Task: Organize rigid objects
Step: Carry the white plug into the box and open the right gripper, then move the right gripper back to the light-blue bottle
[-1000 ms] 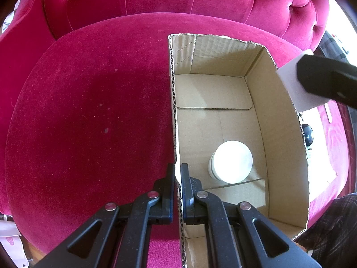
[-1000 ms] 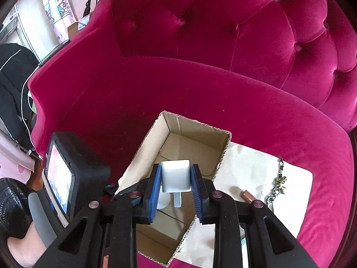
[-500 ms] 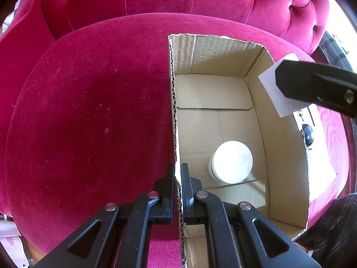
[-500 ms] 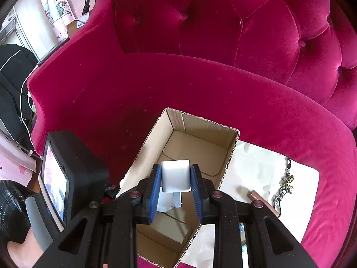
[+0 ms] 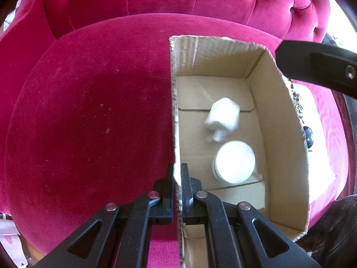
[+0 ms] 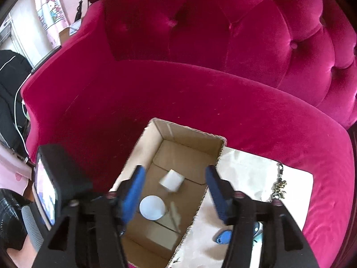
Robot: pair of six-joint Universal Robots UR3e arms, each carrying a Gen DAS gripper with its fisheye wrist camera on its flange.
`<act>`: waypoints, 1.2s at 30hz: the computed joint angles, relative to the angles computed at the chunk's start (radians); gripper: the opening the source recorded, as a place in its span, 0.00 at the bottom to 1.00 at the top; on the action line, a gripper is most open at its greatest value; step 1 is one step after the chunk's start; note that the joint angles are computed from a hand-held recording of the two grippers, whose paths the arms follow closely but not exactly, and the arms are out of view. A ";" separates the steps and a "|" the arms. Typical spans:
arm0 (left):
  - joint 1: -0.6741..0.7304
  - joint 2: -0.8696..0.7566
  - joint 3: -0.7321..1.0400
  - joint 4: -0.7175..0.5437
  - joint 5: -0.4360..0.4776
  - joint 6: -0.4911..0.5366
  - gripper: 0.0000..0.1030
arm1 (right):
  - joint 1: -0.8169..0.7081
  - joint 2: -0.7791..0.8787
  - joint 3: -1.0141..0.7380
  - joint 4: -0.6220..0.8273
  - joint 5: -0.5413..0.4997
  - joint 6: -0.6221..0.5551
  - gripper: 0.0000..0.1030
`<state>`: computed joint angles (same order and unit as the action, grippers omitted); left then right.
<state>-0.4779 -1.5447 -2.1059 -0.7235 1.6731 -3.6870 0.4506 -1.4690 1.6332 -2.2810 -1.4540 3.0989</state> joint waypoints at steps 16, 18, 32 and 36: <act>-0.015 -0.008 0.014 -0.011 0.012 -0.011 0.04 | -0.096 -0.071 0.063 -0.007 -0.028 -0.019 1.00; -0.016 -0.008 0.014 -0.010 0.012 -0.013 0.04 | -0.122 -0.091 0.075 0.001 -0.025 -0.031 1.00; -0.016 -0.008 0.014 -0.010 0.012 -0.012 0.04 | -0.257 -0.202 0.171 0.030 -0.027 -0.085 1.00; -0.016 -0.008 0.014 -0.010 0.013 -0.013 0.04 | -0.290 -0.239 0.221 0.036 -0.034 -0.094 1.00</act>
